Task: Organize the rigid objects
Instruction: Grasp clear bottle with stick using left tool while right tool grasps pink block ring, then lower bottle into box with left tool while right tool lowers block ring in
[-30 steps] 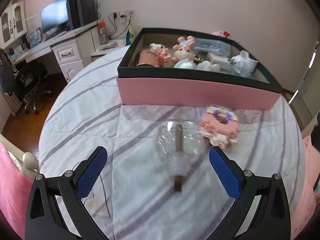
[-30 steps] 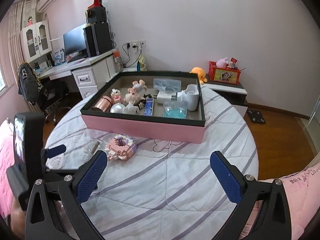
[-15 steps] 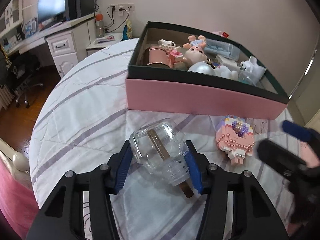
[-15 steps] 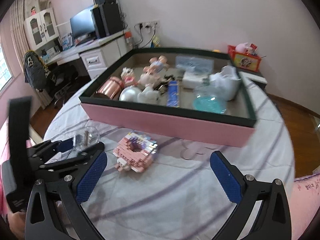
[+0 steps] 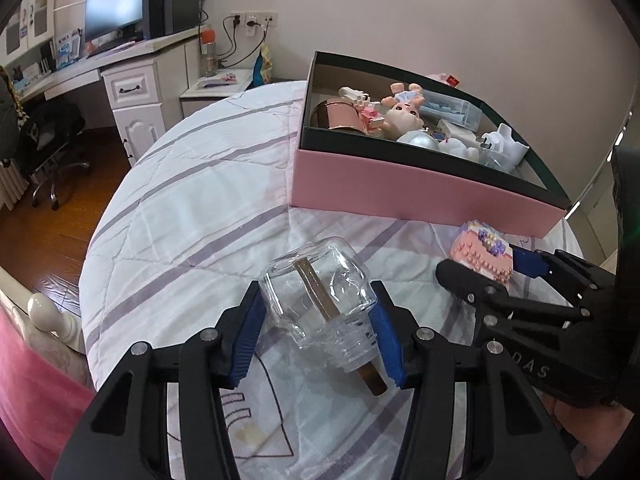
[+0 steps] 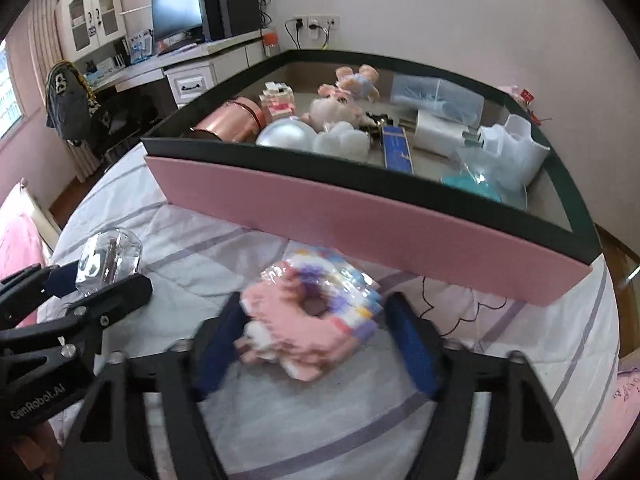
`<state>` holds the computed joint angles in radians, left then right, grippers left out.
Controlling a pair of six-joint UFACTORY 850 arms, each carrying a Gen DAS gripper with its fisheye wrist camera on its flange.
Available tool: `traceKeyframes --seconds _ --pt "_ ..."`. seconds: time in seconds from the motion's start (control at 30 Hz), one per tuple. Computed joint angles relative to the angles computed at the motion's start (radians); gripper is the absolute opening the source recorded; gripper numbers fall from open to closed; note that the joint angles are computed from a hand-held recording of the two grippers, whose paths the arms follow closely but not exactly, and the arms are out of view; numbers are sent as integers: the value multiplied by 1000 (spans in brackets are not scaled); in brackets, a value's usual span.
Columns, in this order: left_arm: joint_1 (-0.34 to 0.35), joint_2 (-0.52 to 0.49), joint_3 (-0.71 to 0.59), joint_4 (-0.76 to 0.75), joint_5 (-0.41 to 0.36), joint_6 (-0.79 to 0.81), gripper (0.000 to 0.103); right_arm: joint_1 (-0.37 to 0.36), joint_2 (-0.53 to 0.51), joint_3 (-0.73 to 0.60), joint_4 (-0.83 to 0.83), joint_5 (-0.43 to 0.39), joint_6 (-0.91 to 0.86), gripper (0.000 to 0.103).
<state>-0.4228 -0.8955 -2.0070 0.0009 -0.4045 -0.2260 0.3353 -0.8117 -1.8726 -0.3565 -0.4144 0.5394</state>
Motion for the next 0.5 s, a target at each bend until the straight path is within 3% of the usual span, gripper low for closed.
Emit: traceKeyframes --seconds 0.17,0.5 --pt "-9 21 30 2 13 -2 53 -15 48 73 85 67 -63 64" --pt "-30 75 72 29 47 -5 53 -26 175 213 103 160 -54 64"
